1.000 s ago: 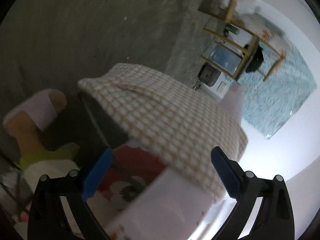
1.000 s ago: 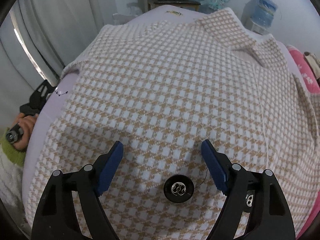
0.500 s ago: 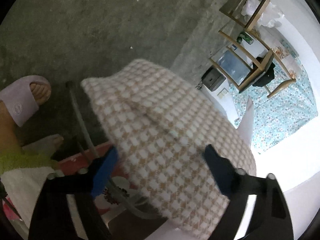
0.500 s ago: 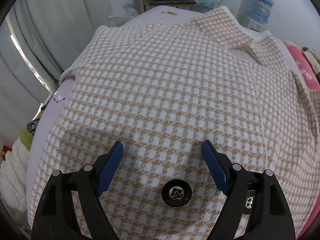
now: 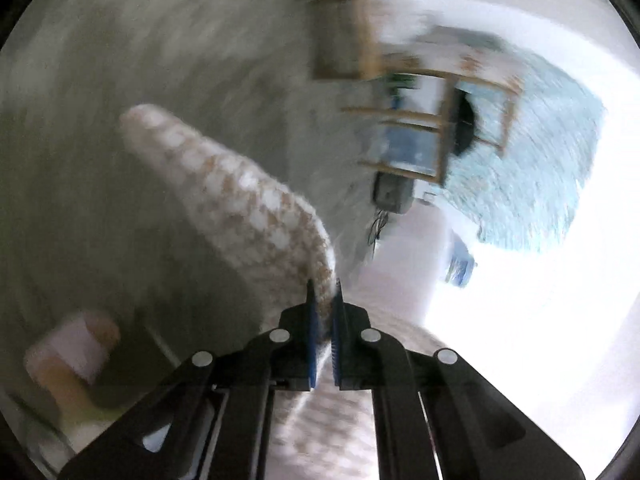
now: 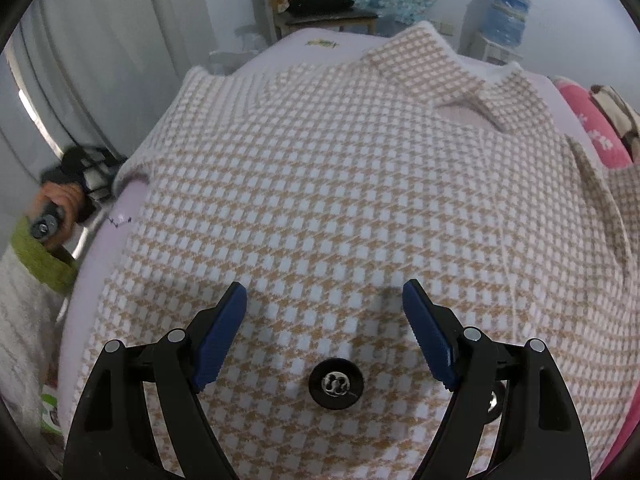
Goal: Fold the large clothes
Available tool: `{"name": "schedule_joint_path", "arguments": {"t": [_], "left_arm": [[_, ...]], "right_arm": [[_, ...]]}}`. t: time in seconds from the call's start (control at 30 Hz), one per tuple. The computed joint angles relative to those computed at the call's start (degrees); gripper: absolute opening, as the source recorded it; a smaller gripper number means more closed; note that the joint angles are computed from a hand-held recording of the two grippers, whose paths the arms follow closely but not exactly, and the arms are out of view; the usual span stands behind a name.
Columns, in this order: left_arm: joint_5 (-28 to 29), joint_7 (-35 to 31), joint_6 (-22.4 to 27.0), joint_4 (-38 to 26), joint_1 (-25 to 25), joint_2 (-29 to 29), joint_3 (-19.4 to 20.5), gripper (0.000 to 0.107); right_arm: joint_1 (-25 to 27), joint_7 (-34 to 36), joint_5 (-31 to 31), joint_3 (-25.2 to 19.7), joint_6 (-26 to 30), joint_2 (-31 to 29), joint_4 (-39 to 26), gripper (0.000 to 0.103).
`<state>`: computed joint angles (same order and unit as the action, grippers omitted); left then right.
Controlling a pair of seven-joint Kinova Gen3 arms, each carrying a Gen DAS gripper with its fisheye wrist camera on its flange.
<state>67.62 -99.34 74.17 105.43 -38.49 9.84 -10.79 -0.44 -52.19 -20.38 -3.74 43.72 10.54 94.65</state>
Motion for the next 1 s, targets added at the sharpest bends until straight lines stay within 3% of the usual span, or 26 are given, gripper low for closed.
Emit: {"name": "schedule_joint_path", "arguments": {"t": [0.17, 0.33, 0.43, 0.53, 0.6, 0.7, 0.73, 0.87, 1.0], "left_arm": [[-6.5, -3.6, -5.1, -13.3, 7.6, -12.3, 2.5, 0.004], [-12.5, -7.1, -3.7, -23.3, 17.4, -17.7, 6.4, 0.004], [-15.7, -8.1, -2.7, -25.3, 25.3, -18.7, 9.1, 0.005], [-22.6, -6.8, -3.4, -24.8, 30.6, -18.5, 15.7, 0.006], [-27.2, -5.2, -5.2, -23.3, 31.5, -18.0, 20.6, 0.007], [-33.4, -1.4, -6.6, -20.6, 32.8, -17.6, 26.0, 0.026], [-34.9, -0.8, -7.7, -19.6, 34.4, -18.1, 25.7, 0.039], [-34.5, -3.5, -11.1, -18.2, 40.7, -19.2, 20.6, 0.064], [-34.1, -3.9, -10.1, -17.9, 42.9, -21.6, 16.5, 0.069]], "right_arm": [[1.5, 1.4, -2.5, 0.2, -0.3, -0.5, 0.0, 0.076], [3.0, 2.6, -4.7, 0.8, -0.5, -1.4, 0.7, 0.076], [4.0, 3.3, -5.9, 1.4, -0.8, -2.0, 1.3, 0.076], [5.2, 3.8, -7.1, 2.2, -0.6, -2.4, 1.7, 0.076], [6.1, 3.8, -7.8, 2.8, 0.1, -2.0, 1.3, 0.076], [7.7, 3.7, -8.5, 3.5, 2.0, -1.2, 0.6, 0.077], [8.0, 3.7, -8.7, 3.5, 2.1, -1.0, 0.5, 0.077], [9.5, 4.5, -9.8, 3.6, 2.9, -0.4, 0.8, 0.078], [10.5, 4.5, -10.5, 3.4, 3.9, 0.6, 0.2, 0.078]]}}
